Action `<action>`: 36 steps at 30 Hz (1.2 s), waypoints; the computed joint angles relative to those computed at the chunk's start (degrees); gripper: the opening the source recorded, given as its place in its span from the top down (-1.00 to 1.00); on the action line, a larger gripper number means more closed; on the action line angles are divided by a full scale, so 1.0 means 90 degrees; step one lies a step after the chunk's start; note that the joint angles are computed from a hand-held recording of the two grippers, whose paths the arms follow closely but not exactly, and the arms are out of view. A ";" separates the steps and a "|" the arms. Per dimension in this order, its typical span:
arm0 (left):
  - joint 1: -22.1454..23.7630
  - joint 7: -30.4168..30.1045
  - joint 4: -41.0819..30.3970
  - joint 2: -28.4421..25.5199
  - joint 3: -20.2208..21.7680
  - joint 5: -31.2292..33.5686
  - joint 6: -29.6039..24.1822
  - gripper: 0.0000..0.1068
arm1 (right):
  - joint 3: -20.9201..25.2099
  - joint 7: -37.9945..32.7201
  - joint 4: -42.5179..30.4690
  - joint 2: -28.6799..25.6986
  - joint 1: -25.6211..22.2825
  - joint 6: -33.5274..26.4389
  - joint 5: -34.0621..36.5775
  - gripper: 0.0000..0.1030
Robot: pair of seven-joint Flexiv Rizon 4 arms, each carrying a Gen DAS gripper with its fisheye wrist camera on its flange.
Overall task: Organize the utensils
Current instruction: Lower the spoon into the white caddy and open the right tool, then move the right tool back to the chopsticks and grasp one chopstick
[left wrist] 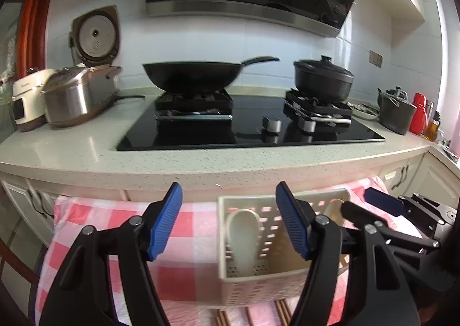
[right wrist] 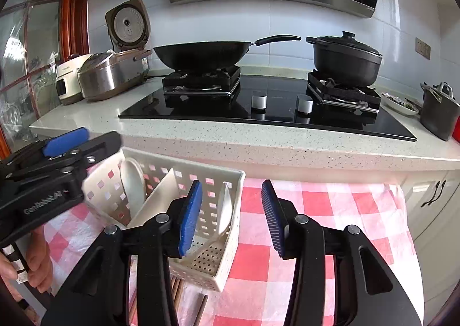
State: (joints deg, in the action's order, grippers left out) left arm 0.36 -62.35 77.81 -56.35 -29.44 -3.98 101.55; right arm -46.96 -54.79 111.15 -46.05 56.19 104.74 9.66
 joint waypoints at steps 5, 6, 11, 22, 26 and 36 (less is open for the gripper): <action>0.0149 -0.0649 0.0930 0.0439 0.0303 0.0153 0.1028 -0.70 | -0.0171 0.0050 0.0378 0.0158 0.0325 0.0234 0.0300 0.18; 0.0197 -0.0811 0.1160 0.0537 0.0363 0.0226 0.1233 -0.77 | -0.0190 0.0028 0.0598 0.0238 0.0513 0.0339 0.0558 0.16; -0.0046 -0.1425 0.2154 0.0923 0.1182 0.0265 0.1992 -0.83 | -0.0202 0.0129 0.1062 0.0210 0.0970 0.0452 0.0902 0.03; -0.0100 -0.1866 0.3201 0.1139 0.1838 0.0862 0.1854 -0.83 | -0.0109 0.0863 0.1748 -0.0167 0.1759 -0.0050 0.0948 -0.31; -0.0078 -0.1802 0.3381 0.1124 0.1884 0.0929 0.1872 -0.83 | 0.0003 0.1246 0.1891 -0.0183 0.1722 -0.0024 0.0822 -0.44; 0.0377 -0.1872 0.3533 0.1093 0.1458 0.1353 0.1948 -0.83 | 0.0284 0.1598 0.1537 -0.0074 0.1191 -0.0607 0.0043 0.02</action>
